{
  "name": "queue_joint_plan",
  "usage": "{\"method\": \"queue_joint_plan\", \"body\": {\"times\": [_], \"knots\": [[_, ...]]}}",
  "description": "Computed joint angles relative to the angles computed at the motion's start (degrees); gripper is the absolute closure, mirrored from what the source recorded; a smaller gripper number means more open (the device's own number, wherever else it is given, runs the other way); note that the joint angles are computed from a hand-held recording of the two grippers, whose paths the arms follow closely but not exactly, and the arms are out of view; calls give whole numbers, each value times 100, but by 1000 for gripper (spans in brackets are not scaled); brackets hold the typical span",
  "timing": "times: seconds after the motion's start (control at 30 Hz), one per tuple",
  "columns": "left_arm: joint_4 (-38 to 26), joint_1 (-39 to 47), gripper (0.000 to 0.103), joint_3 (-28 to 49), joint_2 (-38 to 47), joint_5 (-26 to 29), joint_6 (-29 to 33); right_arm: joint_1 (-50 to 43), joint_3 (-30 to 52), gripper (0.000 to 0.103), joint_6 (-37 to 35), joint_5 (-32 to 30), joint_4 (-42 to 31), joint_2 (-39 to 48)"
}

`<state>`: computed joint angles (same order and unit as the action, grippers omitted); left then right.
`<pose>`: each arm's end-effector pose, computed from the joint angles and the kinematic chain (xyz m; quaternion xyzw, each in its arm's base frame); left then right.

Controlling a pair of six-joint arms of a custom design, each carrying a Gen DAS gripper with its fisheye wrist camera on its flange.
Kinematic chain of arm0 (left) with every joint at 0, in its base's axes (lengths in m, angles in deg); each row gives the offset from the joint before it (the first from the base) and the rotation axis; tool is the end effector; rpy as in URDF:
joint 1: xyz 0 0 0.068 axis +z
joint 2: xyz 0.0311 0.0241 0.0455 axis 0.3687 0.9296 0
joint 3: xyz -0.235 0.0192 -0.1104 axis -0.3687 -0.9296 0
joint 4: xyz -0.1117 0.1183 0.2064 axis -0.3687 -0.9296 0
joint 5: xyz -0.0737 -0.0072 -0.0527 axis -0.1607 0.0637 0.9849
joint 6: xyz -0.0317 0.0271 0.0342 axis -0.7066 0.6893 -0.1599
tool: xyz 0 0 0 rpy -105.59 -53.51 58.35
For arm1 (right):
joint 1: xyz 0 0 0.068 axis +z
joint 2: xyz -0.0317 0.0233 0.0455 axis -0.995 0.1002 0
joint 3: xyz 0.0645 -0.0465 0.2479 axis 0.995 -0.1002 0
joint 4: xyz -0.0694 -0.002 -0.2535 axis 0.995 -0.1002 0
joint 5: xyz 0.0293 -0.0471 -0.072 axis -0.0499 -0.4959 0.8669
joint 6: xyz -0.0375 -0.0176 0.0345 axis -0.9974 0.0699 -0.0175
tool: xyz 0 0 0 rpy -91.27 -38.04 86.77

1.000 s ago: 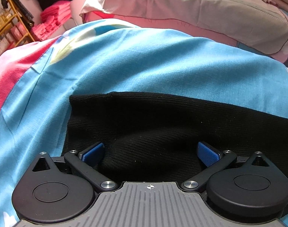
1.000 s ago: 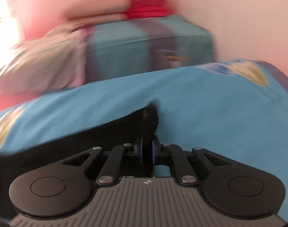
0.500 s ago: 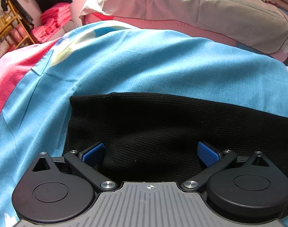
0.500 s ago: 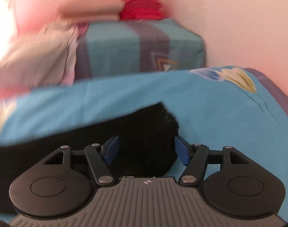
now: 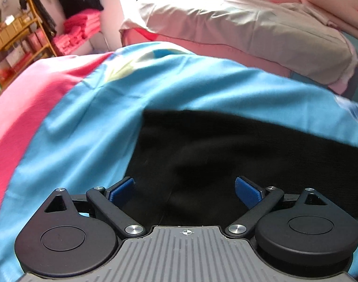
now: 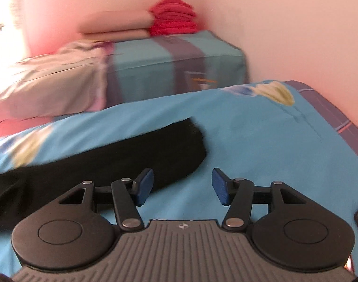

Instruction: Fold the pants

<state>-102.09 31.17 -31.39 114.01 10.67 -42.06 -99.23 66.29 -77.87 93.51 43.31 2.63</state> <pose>0.3025 0.0581 0.1864 -0.1307 0.9466 0.1139 0.2718 0.2838 -0.0795 0.1677 0.1697 0.9008 -0.0821 0.3911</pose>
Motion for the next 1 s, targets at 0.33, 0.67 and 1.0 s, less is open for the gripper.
{"method": "queue_joint_plan", "body": {"times": [0.33,0.67,1.0], "knots": [[-94,-55,0,-1468,-440,0,-100,416,-1728,79,-586,-235,-1212,-1922],[-428,147,0,-1678,-1081,-221,201,578,-1405,62,505,186,-2550,-2935],[-410,233,0,-1735,-1071,-294,310,3094,-1504,44,593,625,-2307,-2821]]}}
